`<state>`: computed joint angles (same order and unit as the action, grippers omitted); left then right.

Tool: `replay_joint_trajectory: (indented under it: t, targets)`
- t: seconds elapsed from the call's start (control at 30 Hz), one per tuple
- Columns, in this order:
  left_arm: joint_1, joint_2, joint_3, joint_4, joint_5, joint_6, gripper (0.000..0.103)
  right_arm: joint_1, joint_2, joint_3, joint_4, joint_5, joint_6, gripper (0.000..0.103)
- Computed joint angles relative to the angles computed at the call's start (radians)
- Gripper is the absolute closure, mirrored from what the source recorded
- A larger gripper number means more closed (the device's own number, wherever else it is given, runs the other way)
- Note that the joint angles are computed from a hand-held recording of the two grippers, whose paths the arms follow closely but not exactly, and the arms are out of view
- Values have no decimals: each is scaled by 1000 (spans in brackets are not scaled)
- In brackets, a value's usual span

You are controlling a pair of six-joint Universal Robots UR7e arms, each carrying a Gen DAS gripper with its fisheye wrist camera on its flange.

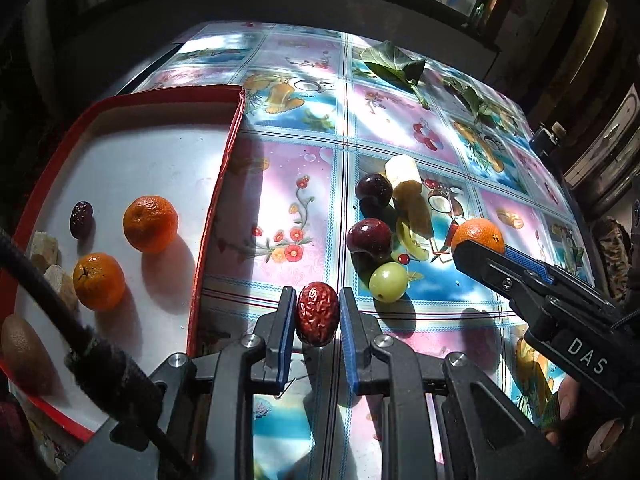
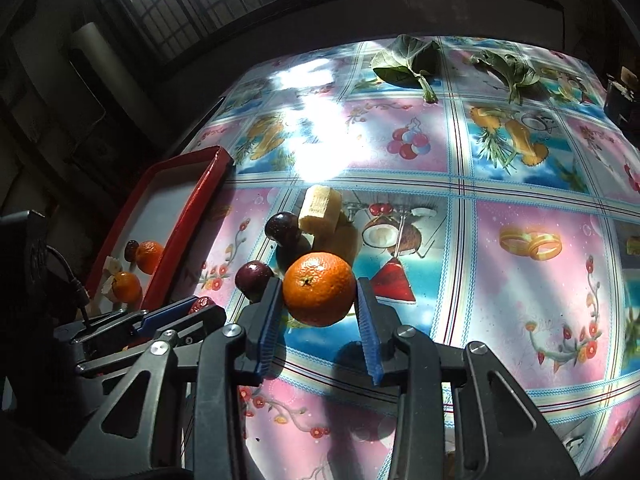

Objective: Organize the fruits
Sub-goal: 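Carry the red date and mandarin into the red tray and open both tools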

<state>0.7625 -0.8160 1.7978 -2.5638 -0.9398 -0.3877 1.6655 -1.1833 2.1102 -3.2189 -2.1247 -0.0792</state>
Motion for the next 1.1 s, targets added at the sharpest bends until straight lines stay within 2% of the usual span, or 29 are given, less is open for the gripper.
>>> replay_joint_trajectory:
  t: [0.33, 0.77, 1.1]
  targets:
    - [-69, -93, 102, 21, 187, -109, 83, 57, -17, 42, -13, -27, 13, 65]
    - [-71, -160, 145, 27, 253, -143, 83, 130, 26, 18, -14, -54, -1, 65]
    - [-43, -192, 151, 25, 254, -153, 83, 154, 68, -21, 12, -61, -6, 65]
